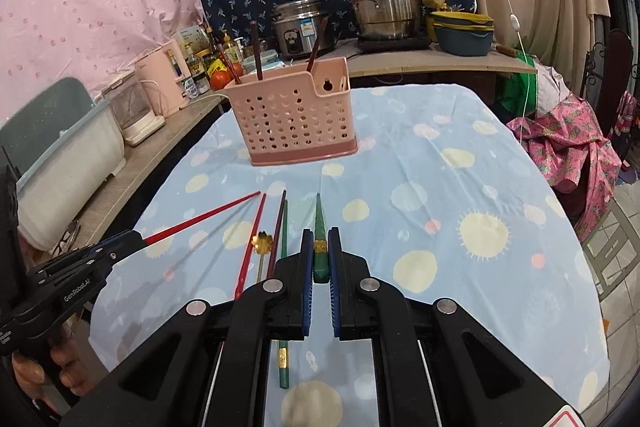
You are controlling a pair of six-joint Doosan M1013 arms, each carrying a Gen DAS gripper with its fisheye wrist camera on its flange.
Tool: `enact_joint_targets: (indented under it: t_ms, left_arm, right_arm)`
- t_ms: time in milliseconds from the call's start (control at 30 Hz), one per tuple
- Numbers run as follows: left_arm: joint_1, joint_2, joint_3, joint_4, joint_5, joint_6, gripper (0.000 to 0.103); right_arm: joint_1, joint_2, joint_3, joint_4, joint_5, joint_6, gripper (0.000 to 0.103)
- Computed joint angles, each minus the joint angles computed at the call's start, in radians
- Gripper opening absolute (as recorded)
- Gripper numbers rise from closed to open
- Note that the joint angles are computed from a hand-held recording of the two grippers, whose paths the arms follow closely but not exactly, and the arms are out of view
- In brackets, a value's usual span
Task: Organize utensils
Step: 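Lift both held chopsticks and carry them above the pink basket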
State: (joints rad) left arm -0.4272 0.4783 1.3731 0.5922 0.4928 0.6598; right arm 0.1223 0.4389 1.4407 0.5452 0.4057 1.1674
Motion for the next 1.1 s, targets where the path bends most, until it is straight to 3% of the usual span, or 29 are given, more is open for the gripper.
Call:
enact_joint_targets:
  t_ms: [400,667,1100]
  left_arm:
    - [0.015,0.003,-0.066,0.065,-0.002,-0.04,0.007]
    - [0.028,0.015,-0.131,0.117,0.009,-0.058,0.007]
    - [0.063,0.092,-0.351,0.14,-0.013,-0.022,0.007]
  right_arm:
    - [-0.005,0.007,-0.067,-0.045,-0.018,0.041,0.007]
    - [-0.016,0.033,-0.136,0.012,-0.013,0.004,0.007]
    - [-0.021,0.13,-0.362,0.085,0.016,-0.05,0.007]
